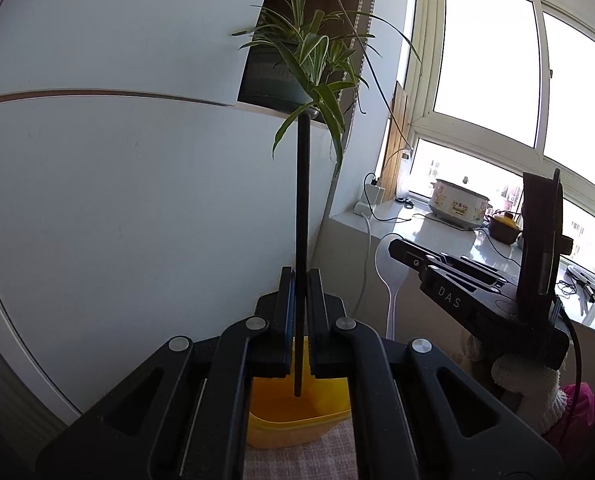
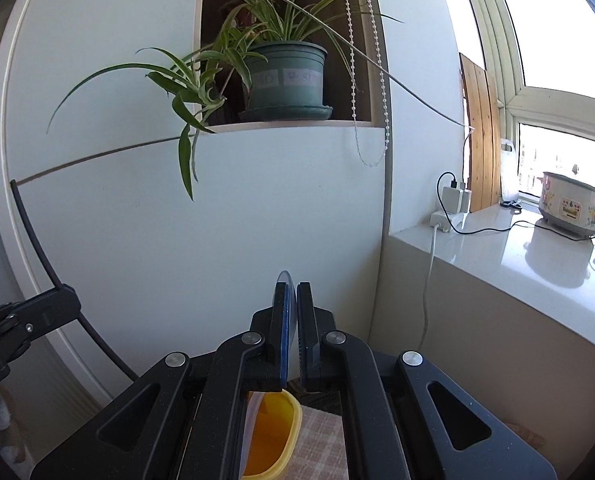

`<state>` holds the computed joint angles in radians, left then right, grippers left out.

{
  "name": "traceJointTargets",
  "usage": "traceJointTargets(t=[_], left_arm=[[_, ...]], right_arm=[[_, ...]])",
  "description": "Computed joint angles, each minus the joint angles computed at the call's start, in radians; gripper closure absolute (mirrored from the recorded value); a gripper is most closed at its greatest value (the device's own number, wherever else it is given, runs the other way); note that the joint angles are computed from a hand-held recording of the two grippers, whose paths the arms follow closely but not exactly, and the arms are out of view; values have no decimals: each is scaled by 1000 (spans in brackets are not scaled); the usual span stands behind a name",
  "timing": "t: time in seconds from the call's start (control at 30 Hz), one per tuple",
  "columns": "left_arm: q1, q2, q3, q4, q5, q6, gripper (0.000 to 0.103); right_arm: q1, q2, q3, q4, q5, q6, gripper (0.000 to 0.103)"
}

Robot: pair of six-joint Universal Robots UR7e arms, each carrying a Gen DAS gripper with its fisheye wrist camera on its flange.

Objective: Organize utensils
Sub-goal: 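Lower the black chopstick into the yellow container and open the right tool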

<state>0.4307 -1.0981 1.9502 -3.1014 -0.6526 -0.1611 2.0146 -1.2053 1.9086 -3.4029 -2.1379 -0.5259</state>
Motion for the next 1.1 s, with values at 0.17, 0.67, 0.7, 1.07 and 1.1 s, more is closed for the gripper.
traceJointTargets(t=[0.17,0.67,0.7,1.07,1.1], left_arm=[[1,6,3,8,8,1,100],[16,27,15,16,1,-12,100],[16,27,18,17,0,-13,100],[13,28,29,4,1,-9,100],[12,26,35,1,1,-8,100]], right_arm=[[-13,43,-19,-33,-12,-5,101],[-35,54,12,-39,-9,-17,101],[-37,51,17,-38,-9,-18,101],[-44,2,52,20,24,24,101],[-43,-1,55,23,26,24,101]])
